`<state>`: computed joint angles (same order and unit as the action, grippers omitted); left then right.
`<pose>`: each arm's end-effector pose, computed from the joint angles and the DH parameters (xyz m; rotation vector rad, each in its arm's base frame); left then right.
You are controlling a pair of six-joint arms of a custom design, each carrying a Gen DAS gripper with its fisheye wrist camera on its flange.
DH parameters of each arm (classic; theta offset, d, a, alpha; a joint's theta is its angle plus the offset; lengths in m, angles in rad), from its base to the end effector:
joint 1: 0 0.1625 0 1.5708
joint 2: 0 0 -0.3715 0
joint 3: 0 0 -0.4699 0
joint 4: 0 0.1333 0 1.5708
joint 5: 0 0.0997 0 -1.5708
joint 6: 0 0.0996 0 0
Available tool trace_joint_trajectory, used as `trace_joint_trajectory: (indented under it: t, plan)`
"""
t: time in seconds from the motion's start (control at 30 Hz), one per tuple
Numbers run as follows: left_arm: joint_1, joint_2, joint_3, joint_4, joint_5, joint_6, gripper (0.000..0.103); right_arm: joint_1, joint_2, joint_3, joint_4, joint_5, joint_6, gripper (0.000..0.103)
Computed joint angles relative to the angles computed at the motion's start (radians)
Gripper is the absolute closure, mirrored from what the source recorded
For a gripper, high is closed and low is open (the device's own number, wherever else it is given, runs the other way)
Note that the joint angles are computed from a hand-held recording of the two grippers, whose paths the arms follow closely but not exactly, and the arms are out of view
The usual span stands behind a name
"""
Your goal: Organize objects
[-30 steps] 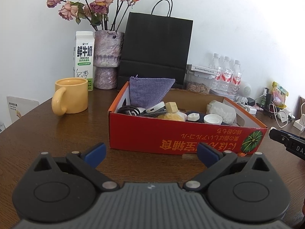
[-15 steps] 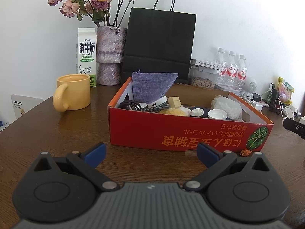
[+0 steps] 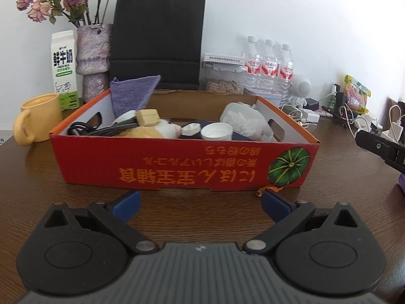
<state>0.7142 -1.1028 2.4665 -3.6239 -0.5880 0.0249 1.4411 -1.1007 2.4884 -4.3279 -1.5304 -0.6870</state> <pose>-0.1427 -0.4098 0.0550 0.5609 2.1882 -1.2082 0.0881 -0.3859 0.1094 0.6177 -2.0316 1.6080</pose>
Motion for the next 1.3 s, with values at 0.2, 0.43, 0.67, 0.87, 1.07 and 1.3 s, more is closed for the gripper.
trace_joint_trajectory:
  t: [0.2,0.43,0.67,0.87,1.07,1.3]
  plan:
    - [-0.01,0.123,-0.105,0.078,0.019,-0.066,0.0,-0.032,-0.05,0.024,0.013,0.032,0.014,0.076]
    - [-0.009,0.23,-0.22,0.195,0.118,-0.193,0.0,-0.039,-0.072,0.037,0.012,0.04,0.054,0.076]
    - [-0.004,0.195,-0.206,0.285,0.116,-0.304,0.06,-0.037,-0.069,0.044,0.013,0.052,0.046,0.076]
    - [-0.004,0.084,-0.1,0.262,0.05,-0.271,0.09,-0.038,-0.07,0.043,0.018,0.045,0.054,0.076]
    - [0.008,-0.085,0.03,0.259,0.039,-0.278,0.095,-0.033,-0.06,0.039,0.012,0.033,0.045,0.076]
    - [0.011,-0.19,0.103,0.25,0.043,-0.267,0.091,-0.025,-0.044,0.029,0.007,0.009,0.033,0.076]
